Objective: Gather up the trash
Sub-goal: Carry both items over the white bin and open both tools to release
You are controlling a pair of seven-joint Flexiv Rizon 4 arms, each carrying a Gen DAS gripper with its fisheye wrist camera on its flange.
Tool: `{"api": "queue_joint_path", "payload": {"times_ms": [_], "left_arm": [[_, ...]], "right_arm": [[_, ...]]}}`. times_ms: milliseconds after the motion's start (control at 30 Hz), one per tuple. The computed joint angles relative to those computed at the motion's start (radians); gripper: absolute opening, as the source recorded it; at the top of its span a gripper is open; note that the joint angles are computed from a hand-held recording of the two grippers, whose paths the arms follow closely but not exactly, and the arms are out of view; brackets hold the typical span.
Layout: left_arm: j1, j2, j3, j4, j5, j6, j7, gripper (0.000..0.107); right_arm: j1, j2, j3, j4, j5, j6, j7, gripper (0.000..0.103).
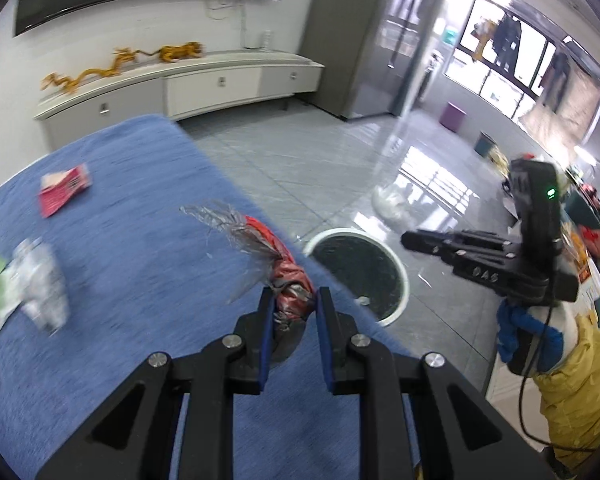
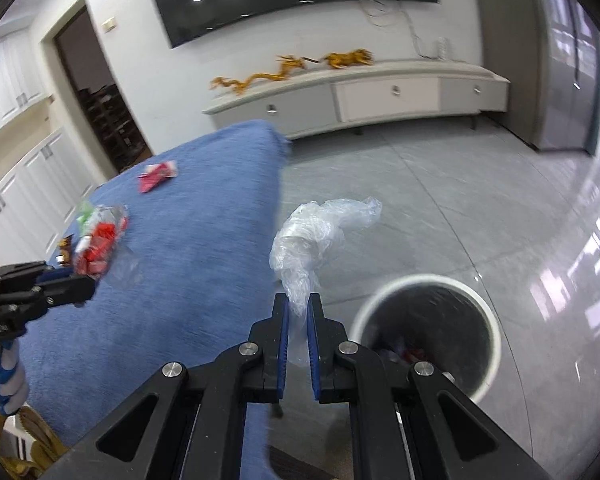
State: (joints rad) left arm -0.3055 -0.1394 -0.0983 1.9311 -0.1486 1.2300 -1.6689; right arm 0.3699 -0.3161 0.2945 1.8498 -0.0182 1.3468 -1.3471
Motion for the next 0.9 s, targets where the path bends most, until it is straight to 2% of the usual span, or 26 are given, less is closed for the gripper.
{"api": "queue_joint_path", "payload": {"times_ms": [367, 900], "left_arm": [[-0.063, -0.274, -0.022, -0.362, 0.055, -0.173, 0.016, 0.019], [-0.093, -0.565, -0.023, -0.701, -0.02, -0.345, 0.036, 0.02]], "right_arm": [[-0.096, -0.053, 0.008, 0.0, 0.091, -0.012, -0.02, 0.009], [-0.168, -0.208, 0.016, -0.121, 0.171, -0.107, -0.042, 0.011]]}}
